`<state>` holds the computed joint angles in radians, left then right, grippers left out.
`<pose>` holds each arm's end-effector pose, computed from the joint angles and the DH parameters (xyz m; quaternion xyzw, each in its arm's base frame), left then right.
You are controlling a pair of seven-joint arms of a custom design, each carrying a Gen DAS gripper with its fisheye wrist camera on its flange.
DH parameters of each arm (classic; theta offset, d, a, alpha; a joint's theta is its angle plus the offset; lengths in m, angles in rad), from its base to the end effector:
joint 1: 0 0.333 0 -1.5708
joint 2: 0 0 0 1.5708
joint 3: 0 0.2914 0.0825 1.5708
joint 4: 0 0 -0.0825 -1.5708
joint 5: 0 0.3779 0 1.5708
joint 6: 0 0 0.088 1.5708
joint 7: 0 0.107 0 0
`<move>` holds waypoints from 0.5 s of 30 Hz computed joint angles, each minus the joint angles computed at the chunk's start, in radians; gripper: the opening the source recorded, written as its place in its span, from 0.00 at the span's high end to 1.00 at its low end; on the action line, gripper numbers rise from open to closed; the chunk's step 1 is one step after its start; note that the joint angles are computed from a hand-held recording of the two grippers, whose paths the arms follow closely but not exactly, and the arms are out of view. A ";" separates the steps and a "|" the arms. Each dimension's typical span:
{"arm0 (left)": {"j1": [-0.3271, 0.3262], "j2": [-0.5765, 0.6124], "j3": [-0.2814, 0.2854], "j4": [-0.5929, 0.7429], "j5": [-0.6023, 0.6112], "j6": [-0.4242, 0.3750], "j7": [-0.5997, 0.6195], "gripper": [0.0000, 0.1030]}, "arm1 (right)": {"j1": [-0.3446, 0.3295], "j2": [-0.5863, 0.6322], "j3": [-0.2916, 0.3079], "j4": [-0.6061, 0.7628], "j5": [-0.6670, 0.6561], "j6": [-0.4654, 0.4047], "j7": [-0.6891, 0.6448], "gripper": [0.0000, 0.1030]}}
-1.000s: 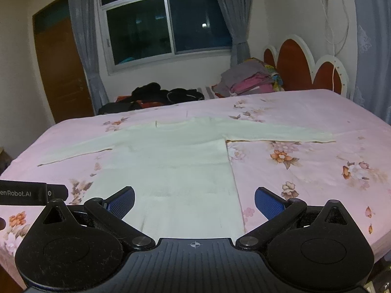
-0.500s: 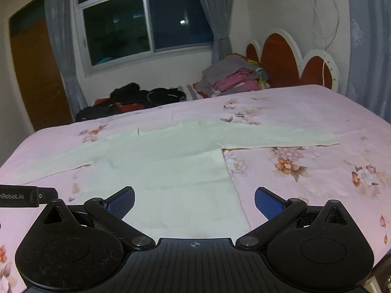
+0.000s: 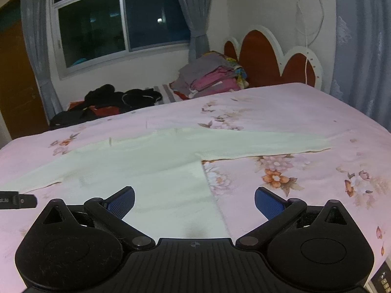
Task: Fold small clothes
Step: 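Move the right tool toward the sweater sleeve cuff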
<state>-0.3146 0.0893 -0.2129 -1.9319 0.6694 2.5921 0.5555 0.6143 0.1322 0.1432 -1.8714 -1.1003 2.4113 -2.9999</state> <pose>0.5263 -0.3165 0.4809 -0.6664 0.6544 -0.2655 0.2390 0.4579 0.4214 0.4676 -0.5481 0.7059 -0.2954 0.3377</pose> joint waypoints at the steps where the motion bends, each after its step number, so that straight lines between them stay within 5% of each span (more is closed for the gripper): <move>1: -0.002 0.014 0.001 0.015 0.007 -0.007 -0.006 0.00 | -0.006 -0.001 -0.006 -0.004 -0.003 0.001 -0.003 0.00; 8: -0.048 0.137 0.035 0.148 0.078 -0.039 -0.099 0.00 | -0.092 0.011 -0.064 -0.047 -0.043 0.107 0.019 0.00; 15: -0.119 0.345 0.080 0.408 0.024 -0.125 -0.095 0.00 | -0.190 0.072 -0.138 -0.053 -0.027 0.224 -0.007 0.01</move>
